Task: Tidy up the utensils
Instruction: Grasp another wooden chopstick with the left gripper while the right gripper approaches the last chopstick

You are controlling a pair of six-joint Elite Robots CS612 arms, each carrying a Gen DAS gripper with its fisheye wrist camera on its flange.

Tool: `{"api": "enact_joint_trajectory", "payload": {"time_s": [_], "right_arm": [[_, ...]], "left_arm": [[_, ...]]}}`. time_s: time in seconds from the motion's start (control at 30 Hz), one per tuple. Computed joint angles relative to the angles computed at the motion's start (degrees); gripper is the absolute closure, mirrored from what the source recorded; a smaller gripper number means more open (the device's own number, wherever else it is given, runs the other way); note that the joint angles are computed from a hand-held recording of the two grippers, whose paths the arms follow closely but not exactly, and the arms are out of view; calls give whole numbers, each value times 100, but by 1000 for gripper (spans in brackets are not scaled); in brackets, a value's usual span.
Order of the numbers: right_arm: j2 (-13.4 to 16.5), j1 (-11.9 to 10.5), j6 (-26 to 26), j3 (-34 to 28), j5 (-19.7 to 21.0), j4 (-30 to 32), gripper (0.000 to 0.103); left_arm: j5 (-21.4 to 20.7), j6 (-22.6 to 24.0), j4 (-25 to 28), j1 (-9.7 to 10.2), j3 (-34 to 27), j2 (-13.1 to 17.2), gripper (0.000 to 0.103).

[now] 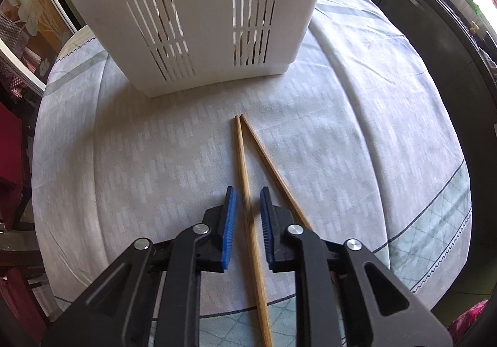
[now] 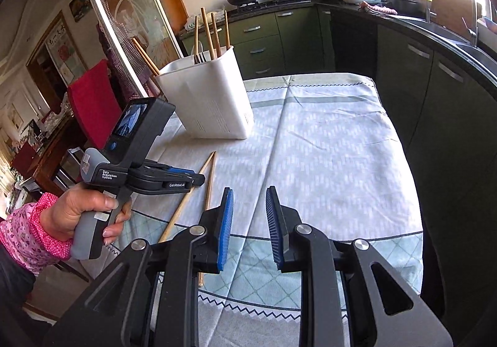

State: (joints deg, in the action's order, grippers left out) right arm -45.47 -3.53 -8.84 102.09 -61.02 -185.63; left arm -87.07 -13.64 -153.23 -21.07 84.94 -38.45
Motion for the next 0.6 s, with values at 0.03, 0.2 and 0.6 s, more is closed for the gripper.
{"api": "enact_joint_trajectory", "payload": {"time_s": [0.03, 0.2, 0.6], "right_arm": [[-3, -5, 0, 6, 20, 14, 81], [-17, -15, 39, 8, 23, 70, 81], [-8, 43, -46, -83, 6, 295, 81]], "left_arm": [[8, -18, 18, -5, -21, 11, 95], [-88, 10, 48, 42, -67, -4, 96], [-4, 210, -1587, 119, 908, -714, 97]]}}
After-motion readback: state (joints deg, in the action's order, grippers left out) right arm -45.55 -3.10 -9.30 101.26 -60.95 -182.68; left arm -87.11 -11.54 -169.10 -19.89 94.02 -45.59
